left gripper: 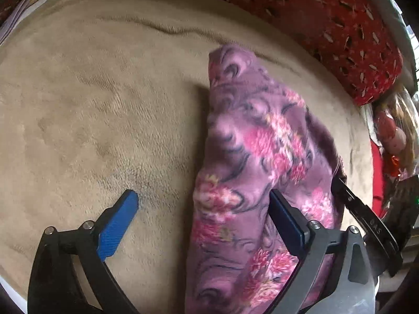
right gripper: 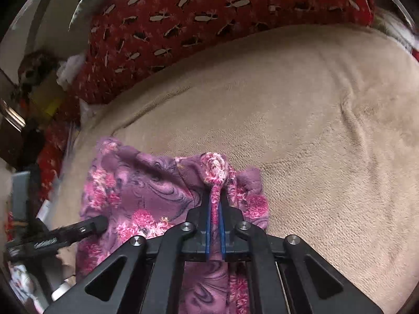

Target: Fold small clothes

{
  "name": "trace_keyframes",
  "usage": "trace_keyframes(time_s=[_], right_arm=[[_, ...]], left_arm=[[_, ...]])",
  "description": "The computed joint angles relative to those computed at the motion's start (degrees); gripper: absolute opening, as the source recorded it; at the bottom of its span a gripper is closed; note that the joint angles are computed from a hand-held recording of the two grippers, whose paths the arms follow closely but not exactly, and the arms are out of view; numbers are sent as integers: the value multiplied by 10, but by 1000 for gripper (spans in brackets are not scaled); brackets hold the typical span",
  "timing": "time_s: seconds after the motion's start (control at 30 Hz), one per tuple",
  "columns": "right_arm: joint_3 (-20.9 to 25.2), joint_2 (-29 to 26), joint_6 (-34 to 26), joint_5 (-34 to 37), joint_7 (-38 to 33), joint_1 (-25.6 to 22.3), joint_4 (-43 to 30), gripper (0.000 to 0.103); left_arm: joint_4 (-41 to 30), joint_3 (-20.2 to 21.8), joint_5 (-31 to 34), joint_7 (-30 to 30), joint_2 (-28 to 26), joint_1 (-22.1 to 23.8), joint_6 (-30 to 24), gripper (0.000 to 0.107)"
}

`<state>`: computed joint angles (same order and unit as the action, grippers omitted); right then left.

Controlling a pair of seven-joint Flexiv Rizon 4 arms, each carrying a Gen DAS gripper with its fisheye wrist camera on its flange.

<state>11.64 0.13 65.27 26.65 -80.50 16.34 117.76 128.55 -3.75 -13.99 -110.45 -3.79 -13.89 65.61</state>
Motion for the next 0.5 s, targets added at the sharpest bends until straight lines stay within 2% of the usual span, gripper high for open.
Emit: trace_keyframes(time_s=[0.03, 0.07, 0.13, 0.2, 0.23, 0.27, 0.33, 0.4, 0.43, 0.5], right_arm=[[0, 9, -3, 1, -3, -2, 2, 5], [0, 27, -7, 5, -11, -4, 9, 12], [-9, 76, -29, 52, -71, 1, 25, 12], [-30, 124, -63, 120, -145, 18, 45, 16], [-33, 135, -71, 124, -151, 22, 57, 23], [-31, 145, -74, 114, -144, 28, 74, 31], [-3, 138, -77, 41, -98, 19, 109, 32], [-11, 157, -50, 52, -104, 30, 129, 32], [-8, 172, -70, 28, -69, 24, 133, 35], [-19, 211, -85, 27, -63, 34, 145, 37]], left_arm=[[2, 0, -4, 7, 6, 0, -5, 94], [17, -1, -25, 29, 26, -2, -5, 93], [48, 0, -44, 49, 59, -12, 13, 93], [80, -1, -17, 29, 91, -21, 33, 93], [89, -6, 7, 5, 96, -20, 31, 93], [89, -7, 13, 3, 89, -20, 25, 93], [83, -13, 45, -16, 70, -18, 3, 94], [74, -16, 96, -55, 90, -16, -19, 93], [76, -13, 88, -46, 102, -22, -25, 93], [92, -14, 92, -44, 138, -31, -20, 93]])
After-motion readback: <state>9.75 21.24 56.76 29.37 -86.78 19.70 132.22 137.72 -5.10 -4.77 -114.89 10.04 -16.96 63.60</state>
